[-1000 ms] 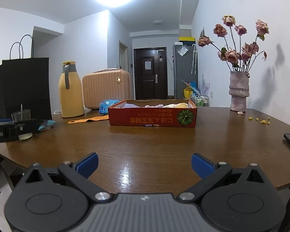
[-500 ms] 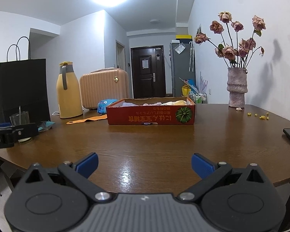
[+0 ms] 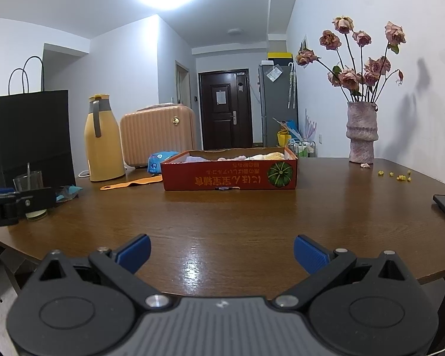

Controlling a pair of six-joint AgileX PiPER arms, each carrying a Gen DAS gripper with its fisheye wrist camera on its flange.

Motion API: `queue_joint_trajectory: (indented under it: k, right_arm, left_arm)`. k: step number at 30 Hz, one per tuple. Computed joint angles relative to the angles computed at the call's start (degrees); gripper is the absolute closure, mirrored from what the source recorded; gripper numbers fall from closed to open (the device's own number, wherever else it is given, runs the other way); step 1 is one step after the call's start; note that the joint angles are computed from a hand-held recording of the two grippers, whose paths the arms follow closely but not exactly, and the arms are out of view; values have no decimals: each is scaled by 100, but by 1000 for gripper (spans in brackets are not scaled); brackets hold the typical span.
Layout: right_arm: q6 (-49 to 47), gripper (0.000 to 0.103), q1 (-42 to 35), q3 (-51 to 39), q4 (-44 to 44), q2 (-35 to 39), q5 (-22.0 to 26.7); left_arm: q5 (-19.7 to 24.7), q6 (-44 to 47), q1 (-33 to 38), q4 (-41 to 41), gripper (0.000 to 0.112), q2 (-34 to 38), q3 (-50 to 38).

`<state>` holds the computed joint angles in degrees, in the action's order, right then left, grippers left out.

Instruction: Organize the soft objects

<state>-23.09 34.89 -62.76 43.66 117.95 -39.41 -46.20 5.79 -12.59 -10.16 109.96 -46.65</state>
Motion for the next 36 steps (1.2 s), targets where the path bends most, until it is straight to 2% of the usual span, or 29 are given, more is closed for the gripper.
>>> queue_joint_trajectory:
  k: [36]
  right_arm:
    - [97,0,33,50,-44,7,-103]
  left_arm:
    - [170,-69,61,185,9,-18,-40]
